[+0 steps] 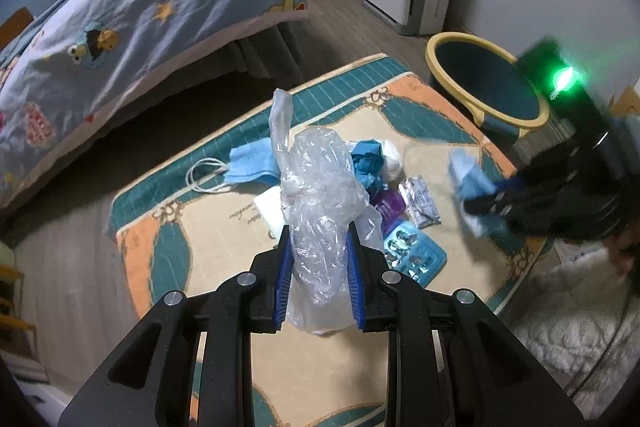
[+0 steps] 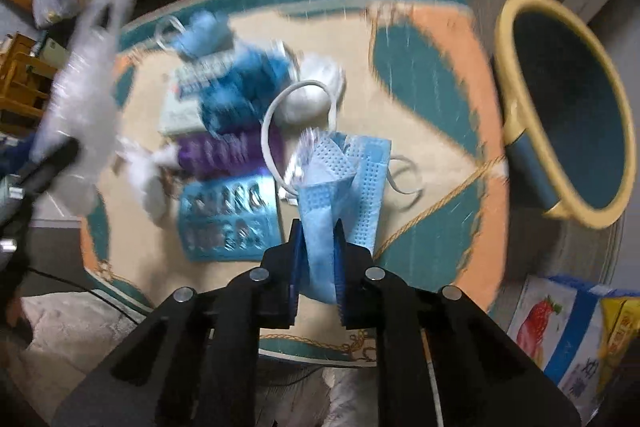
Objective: Collect trash
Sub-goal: 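Lift both held items and carry them toward the bin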
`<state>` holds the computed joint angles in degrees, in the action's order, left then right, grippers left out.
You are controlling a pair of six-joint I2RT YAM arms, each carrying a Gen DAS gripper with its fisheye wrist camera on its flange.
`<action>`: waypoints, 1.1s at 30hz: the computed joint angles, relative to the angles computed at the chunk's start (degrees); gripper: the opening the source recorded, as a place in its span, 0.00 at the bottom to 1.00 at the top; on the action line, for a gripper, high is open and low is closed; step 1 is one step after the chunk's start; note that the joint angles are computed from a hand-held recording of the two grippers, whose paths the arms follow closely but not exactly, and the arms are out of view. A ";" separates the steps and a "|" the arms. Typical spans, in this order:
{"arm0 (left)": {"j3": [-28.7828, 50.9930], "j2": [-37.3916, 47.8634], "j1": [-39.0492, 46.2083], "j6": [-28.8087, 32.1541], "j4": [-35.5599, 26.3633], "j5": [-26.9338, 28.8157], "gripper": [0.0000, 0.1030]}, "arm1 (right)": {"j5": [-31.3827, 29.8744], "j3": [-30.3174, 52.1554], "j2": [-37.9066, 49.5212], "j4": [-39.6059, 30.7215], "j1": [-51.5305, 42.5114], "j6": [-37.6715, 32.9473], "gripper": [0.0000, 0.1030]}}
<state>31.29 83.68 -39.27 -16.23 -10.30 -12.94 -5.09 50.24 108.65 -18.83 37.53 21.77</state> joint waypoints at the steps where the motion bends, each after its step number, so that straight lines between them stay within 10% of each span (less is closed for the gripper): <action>1: 0.07 -0.14 -0.20 0.13 -0.20 -0.43 0.25 | 0.37 -0.77 -2.37 -0.05 -0.42 -0.72 0.12; 19: 5.72 3.37 -5.08 1.16 -0.04 -3.75 0.25 | -5.19 -5.30 -13.61 5.65 -14.87 -3.53 0.13; 33: 26.13 18.08 -9.18 -0.21 -2.73 -3.28 0.25 | -4.48 -6.48 -16.32 8.21 -30.57 -9.18 0.13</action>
